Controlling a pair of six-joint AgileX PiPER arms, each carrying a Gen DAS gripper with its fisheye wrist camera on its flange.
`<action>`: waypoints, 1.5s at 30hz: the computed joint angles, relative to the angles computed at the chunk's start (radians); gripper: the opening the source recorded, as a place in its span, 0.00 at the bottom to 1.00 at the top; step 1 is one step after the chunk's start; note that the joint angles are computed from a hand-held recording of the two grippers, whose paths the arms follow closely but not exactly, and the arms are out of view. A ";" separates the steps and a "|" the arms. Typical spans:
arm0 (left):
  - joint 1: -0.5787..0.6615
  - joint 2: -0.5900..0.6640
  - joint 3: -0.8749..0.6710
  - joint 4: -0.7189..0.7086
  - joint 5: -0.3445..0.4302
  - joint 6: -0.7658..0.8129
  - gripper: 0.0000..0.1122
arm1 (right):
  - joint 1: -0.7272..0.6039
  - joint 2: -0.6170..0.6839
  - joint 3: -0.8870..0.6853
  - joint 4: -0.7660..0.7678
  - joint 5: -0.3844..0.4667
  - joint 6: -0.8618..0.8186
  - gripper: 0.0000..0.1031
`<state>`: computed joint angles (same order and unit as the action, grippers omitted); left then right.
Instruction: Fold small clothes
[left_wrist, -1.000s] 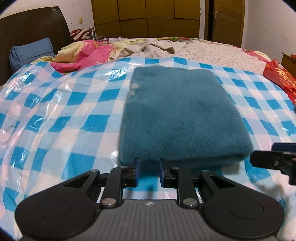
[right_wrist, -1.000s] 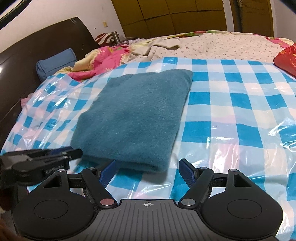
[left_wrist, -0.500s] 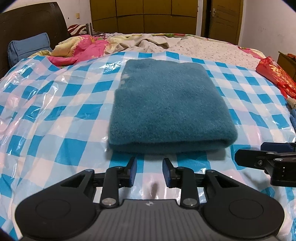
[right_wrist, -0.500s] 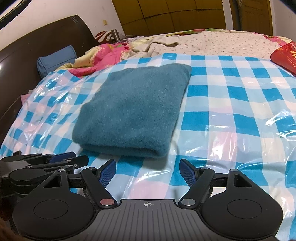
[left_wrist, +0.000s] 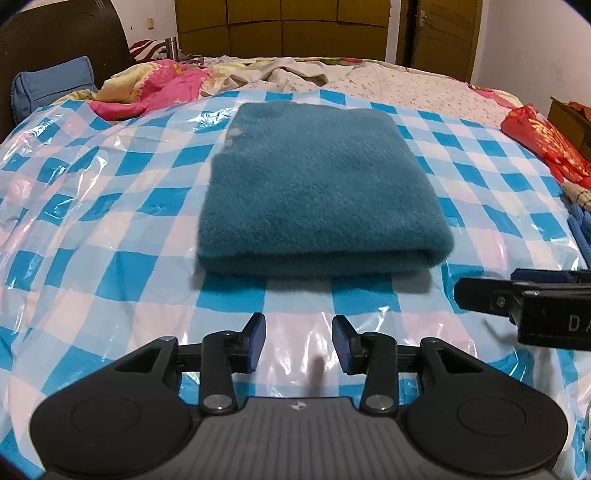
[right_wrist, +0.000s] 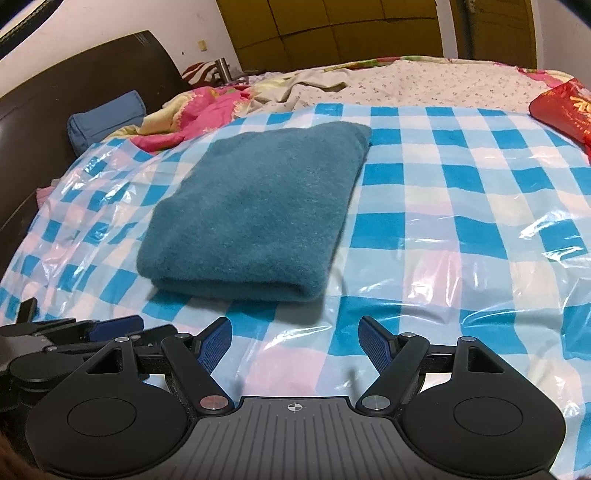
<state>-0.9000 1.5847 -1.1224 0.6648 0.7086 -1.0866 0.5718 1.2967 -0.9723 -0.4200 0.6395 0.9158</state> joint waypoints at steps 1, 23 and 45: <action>-0.002 0.002 0.001 -0.001 0.000 -0.002 0.46 | 0.002 -0.001 0.003 -0.008 0.003 0.005 0.75; -0.009 0.011 0.008 -0.012 -0.004 0.003 0.48 | 0.047 -0.003 0.034 -0.154 0.052 0.105 0.75; 0.109 0.075 -0.189 -0.026 0.026 0.165 0.55 | -0.102 0.043 -0.017 -0.058 0.000 -0.041 0.75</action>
